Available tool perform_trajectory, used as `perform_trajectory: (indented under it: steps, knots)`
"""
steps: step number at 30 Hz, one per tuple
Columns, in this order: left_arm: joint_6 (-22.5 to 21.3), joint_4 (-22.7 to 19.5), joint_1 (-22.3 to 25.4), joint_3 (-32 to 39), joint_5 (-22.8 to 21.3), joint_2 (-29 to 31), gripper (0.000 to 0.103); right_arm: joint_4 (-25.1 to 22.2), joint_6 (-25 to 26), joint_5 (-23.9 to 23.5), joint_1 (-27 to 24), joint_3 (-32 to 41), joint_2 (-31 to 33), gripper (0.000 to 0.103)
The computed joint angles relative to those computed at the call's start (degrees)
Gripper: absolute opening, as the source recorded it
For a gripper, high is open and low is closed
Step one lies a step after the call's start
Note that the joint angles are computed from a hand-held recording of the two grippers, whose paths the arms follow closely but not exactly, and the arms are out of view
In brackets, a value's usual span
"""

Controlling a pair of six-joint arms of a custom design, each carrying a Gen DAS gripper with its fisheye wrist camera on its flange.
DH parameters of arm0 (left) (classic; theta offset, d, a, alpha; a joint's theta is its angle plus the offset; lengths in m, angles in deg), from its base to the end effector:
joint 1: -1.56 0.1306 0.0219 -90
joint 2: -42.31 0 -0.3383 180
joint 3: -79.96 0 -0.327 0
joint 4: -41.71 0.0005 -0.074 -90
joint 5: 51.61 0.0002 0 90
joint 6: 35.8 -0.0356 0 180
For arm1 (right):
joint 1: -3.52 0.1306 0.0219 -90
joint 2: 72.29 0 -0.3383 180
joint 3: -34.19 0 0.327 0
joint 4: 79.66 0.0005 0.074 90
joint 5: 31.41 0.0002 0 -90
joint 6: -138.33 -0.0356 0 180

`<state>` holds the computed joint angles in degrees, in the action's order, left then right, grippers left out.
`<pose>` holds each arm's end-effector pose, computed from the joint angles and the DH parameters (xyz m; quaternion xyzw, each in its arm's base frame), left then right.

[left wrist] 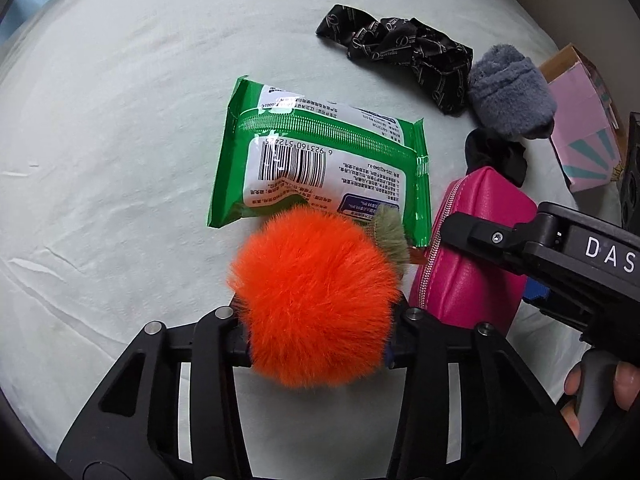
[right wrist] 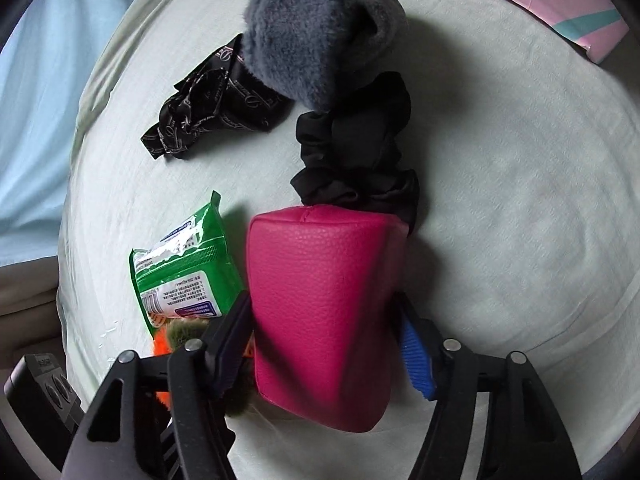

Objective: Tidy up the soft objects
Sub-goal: 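Grasp the orange pompom with the left tool while the right tool grasps the pink pouch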

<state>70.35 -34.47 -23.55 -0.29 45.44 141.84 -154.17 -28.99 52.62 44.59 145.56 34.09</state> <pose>0.3884 -0.1874 0.3594 0.0849 0.9870 -0.1001 0.0927 0.3606 0.3185 0.3811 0.2969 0.9369 0.1787 0.0469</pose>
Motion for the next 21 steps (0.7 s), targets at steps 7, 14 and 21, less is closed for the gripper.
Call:
perform_trajectory:
  steps: [7,14,21]
  knots:
    - [1.2,-1.5,-0.7,0.5,-1.9,-2.5,0.037,-0.9,3.5,-1.1,-0.2,1.2,-0.7,0.042]
    - [4.0,-5.0,-3.0,4.9,-4.9,-5.2,0.037,-3.0,6.9,-0.7,-0.7,4.0,-2.6,0.037]
    - [5.8,-12.6,-5.1,17.8,-8.1,-4.5,0.037,-10.4,12.2,0.4,-0.7,14.6,-3.2,0.036]
